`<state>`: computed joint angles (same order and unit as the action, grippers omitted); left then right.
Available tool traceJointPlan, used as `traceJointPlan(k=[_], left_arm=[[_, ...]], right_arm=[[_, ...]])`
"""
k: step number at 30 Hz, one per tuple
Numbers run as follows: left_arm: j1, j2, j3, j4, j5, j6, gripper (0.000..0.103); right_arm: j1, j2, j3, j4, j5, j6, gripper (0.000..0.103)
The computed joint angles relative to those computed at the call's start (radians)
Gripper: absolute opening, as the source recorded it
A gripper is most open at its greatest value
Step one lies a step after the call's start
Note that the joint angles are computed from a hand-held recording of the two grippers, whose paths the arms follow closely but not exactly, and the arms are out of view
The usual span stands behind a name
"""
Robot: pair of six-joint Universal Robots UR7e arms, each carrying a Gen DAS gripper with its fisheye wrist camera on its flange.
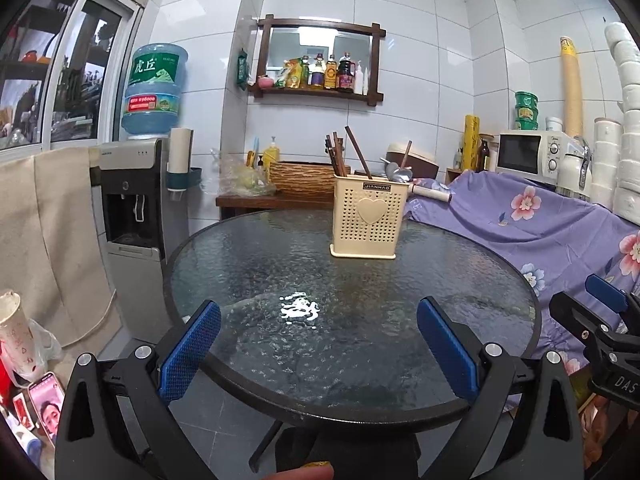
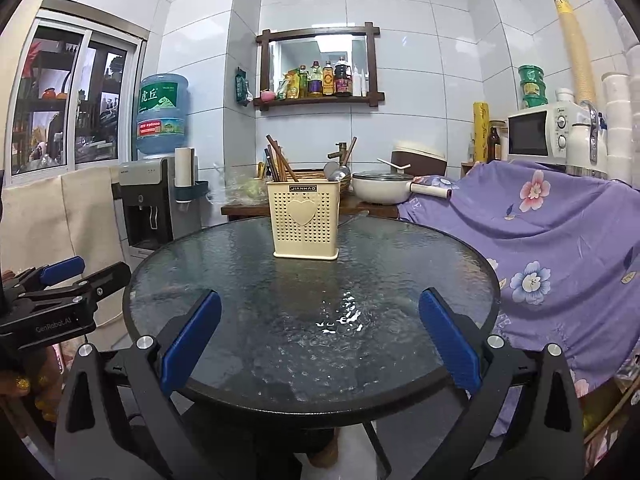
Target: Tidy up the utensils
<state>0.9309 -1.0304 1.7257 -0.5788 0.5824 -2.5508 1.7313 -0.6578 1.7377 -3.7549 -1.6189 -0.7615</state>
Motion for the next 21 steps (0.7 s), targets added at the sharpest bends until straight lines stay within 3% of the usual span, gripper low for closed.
traceJointPlan(k=[21], left_arm=[[-0.003, 0.012, -0.009, 0.014, -0.014, 0.003, 0.096]], right_arm=[[0.004, 0.003, -0.01, 0.017, -0.006, 0.013, 0.097]])
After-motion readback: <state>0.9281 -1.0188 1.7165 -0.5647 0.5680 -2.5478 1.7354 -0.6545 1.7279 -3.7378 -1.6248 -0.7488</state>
